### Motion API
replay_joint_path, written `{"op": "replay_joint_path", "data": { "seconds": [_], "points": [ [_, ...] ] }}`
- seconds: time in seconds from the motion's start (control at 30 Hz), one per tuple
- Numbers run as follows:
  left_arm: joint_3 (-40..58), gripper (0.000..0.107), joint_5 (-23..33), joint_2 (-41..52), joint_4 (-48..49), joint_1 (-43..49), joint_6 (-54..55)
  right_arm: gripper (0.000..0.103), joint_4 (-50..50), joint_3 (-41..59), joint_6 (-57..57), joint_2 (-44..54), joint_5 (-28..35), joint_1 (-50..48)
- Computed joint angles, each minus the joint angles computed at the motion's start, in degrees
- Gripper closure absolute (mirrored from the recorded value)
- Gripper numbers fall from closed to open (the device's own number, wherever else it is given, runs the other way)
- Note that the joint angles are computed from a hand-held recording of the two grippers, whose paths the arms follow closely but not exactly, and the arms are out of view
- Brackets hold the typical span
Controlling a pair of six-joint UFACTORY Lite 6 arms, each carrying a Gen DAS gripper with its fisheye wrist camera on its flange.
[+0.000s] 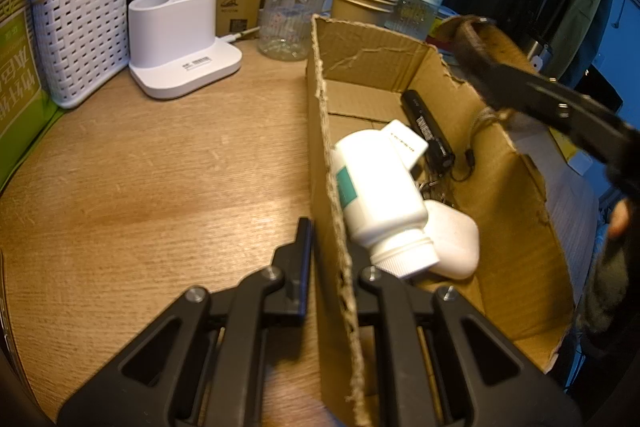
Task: Organize rigid objects
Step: 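Lift the wristwatch with the right tool and carry it over the box, then lower the wristwatch into the box and open the right tool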
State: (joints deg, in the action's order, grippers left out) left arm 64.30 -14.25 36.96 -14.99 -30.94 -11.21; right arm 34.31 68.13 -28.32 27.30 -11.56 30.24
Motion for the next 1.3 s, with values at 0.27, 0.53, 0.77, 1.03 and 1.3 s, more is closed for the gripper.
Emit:
{"op": "replay_joint_path", "data": {
  "seconds": [0.27,0.53,0.77,1.03,1.3],
  "points": [
    [0.07,0.097,0.0,0.06,-0.05,-0.02,0.02,0.048,11.22,7.76,-12.41,6.62,3.24,0.12],
    [-0.01,0.097,-0.01,0.0,-0.03,0.0,0.04,0.048,34.47,10.25,-35.8,9.82,3.44,1.69],
    [-0.08,0.097,-0.1,-0.06,-0.4,-0.08,0.39,0.048,49.08,10.79,-50.5,11.15,1.27,3.06],
    [-0.07,0.097,-0.03,-0.08,-0.41,-0.11,0.33,0.047,65.7,12.84,-68.1,12.35,-2.35,5.06],
    [-0.09,0.097,-0.04,-0.1,-0.46,-0.1,0.41,0.046,71.98,13.13,-74.67,12.4,-2.44,5.36]
  ]
}}
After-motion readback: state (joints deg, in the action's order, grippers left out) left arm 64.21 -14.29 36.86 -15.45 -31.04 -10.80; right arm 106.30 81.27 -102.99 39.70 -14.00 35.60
